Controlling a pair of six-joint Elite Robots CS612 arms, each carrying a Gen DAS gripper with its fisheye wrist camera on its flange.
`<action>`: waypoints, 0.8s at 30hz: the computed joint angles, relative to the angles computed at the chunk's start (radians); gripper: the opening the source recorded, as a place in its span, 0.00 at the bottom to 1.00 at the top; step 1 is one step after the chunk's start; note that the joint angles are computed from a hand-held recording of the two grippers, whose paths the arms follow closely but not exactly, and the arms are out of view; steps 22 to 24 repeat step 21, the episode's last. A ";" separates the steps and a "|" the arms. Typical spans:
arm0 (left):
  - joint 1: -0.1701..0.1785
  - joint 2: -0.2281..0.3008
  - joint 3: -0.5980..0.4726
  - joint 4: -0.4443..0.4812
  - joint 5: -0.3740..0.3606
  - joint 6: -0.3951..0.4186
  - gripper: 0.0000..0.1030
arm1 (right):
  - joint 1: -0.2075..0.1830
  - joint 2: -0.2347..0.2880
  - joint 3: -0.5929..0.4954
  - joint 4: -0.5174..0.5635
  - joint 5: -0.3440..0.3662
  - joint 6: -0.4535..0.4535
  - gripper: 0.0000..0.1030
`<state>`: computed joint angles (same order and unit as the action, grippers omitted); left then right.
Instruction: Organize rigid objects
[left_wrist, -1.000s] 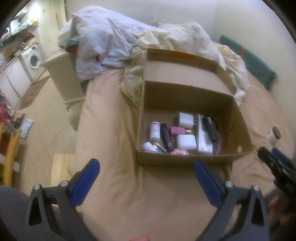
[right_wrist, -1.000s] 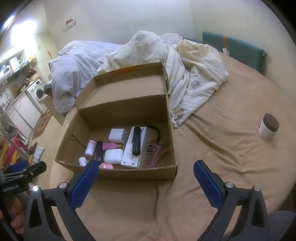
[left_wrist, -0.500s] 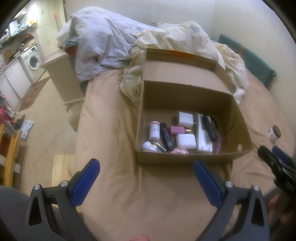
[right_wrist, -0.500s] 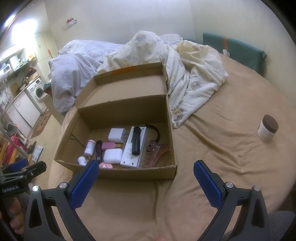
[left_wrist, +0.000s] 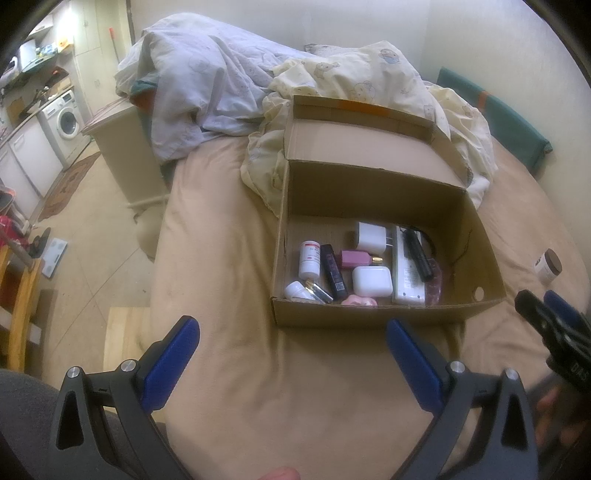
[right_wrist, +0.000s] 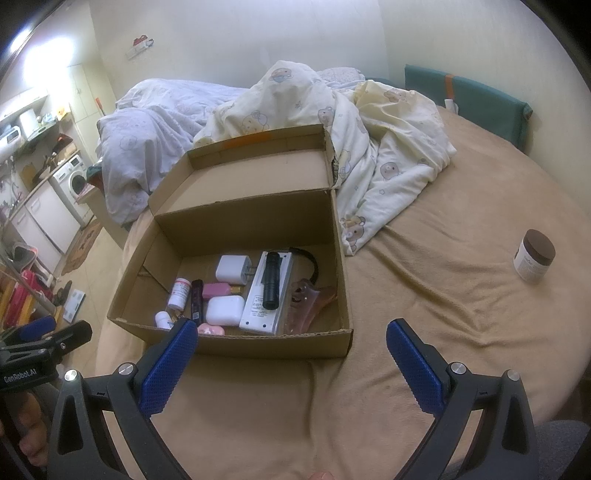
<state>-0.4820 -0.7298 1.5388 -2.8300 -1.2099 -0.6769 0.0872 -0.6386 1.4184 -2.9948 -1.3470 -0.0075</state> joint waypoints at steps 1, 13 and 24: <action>0.000 0.000 0.000 0.000 0.000 0.000 0.98 | 0.000 0.000 0.000 0.000 0.000 0.000 1.00; 0.002 -0.001 0.003 -0.001 -0.006 -0.002 0.98 | -0.001 -0.001 0.000 0.006 0.006 -0.009 1.00; 0.006 -0.002 0.019 -0.048 -0.027 0.009 0.98 | -0.002 -0.002 0.001 0.002 0.006 -0.016 1.00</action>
